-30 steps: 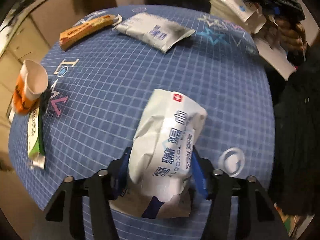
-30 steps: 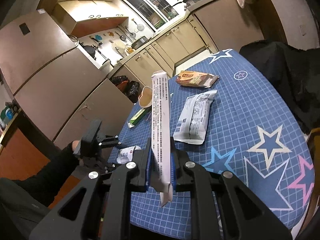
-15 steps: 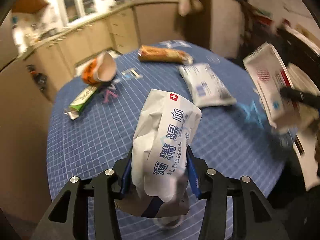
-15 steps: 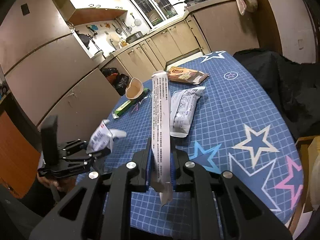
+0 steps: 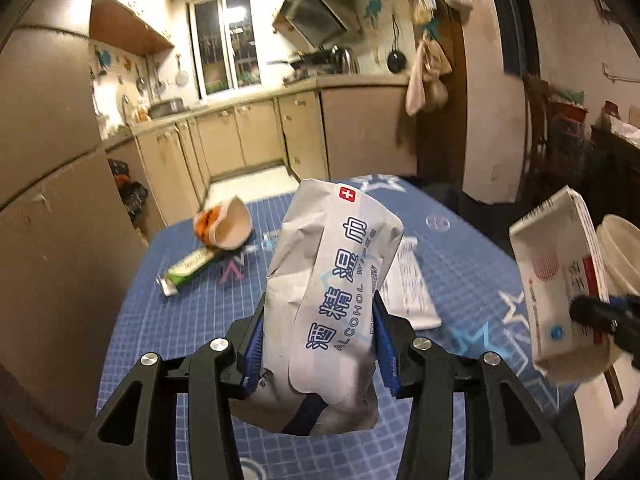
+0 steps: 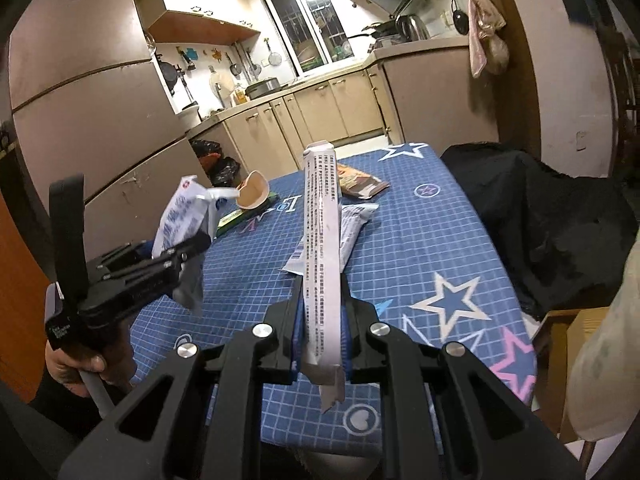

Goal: Collect trash
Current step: 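Lift the wipes packet and paper strip with both tools toward the bucket, then carry the wipes packet and paper strip with both tools over the bucket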

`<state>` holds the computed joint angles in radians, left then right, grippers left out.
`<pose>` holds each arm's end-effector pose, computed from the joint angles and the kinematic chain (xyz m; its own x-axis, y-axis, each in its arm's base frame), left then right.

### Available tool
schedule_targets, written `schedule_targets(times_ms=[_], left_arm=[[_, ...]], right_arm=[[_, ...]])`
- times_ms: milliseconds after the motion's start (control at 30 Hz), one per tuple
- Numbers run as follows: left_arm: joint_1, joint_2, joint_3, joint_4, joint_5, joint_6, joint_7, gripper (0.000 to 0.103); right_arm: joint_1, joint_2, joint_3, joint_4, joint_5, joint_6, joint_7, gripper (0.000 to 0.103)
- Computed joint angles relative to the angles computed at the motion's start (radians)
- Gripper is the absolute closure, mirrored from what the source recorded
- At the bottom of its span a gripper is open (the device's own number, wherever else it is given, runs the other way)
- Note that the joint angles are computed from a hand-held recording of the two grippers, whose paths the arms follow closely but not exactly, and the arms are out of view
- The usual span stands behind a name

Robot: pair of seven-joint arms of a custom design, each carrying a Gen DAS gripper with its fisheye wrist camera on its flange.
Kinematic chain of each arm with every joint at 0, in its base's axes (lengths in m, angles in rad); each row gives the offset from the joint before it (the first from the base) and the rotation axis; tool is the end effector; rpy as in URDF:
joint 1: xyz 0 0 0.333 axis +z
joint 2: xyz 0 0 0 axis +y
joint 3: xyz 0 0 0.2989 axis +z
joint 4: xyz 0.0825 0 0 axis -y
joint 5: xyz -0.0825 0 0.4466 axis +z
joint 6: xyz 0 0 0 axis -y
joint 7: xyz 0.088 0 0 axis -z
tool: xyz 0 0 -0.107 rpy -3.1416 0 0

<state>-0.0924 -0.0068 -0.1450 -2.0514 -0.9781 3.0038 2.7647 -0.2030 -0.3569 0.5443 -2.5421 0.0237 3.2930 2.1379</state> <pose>0.6352 -0.0920 0.4843 -0.4312 -0.8930 -0.1288 -0.4249 0.3269 -0.8441 0.4952 0.1814 0.4560 0.0168 -0.9452 -0.3259 -0.5131 0.2716 -0.8142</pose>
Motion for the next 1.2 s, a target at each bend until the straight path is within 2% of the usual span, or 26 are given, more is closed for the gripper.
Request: schedule_targets(times_ms=[133, 267, 467, 600, 967, 1067, 1200], left_arm=[[-0.027, -0.001, -0.02, 0.002, -0.017, 0.062, 0.009, 0.055], [-0.052, -0.008, -0.031, 0.002, -0.022, 0.087, 0.014, 0.055], [-0.101, -0.013, -0.044, 0.015, -0.071, 0.124, 0.071, 0.055], [-0.136, -0.011, -0.054, 0.028, -0.108, 0.136, 0.126, 0.055], [-0.206, -0.001, -0.103, 0.049, -0.096, 0.163, 0.172, 0.055], [-0.224, 0.007, -0.116, 0.059, -0.115, 0.157, 0.206, 0.055], [-0.243, 0.017, -0.14, 0.073, -0.059, 0.105, 0.162, 0.055]], right_arm=[[-0.064, -0.068, 0.064, -0.034, 0.012, 0.003, 0.016, 0.09], [-0.124, -0.132, 0.112, -0.053, 0.01, -0.008, 0.043, 0.09], [-0.16, -0.245, 0.124, -0.114, 0.001, -0.005, 0.097, 0.09], [-0.174, -0.319, 0.117, -0.162, -0.007, -0.009, 0.129, 0.09], [-0.203, -0.491, 0.075, -0.295, -0.015, -0.02, 0.204, 0.09], [-0.207, -0.548, 0.061, -0.334, -0.024, -0.035, 0.227, 0.09], [-0.209, -0.636, 0.038, -0.394, -0.044, -0.066, 0.259, 0.09]])
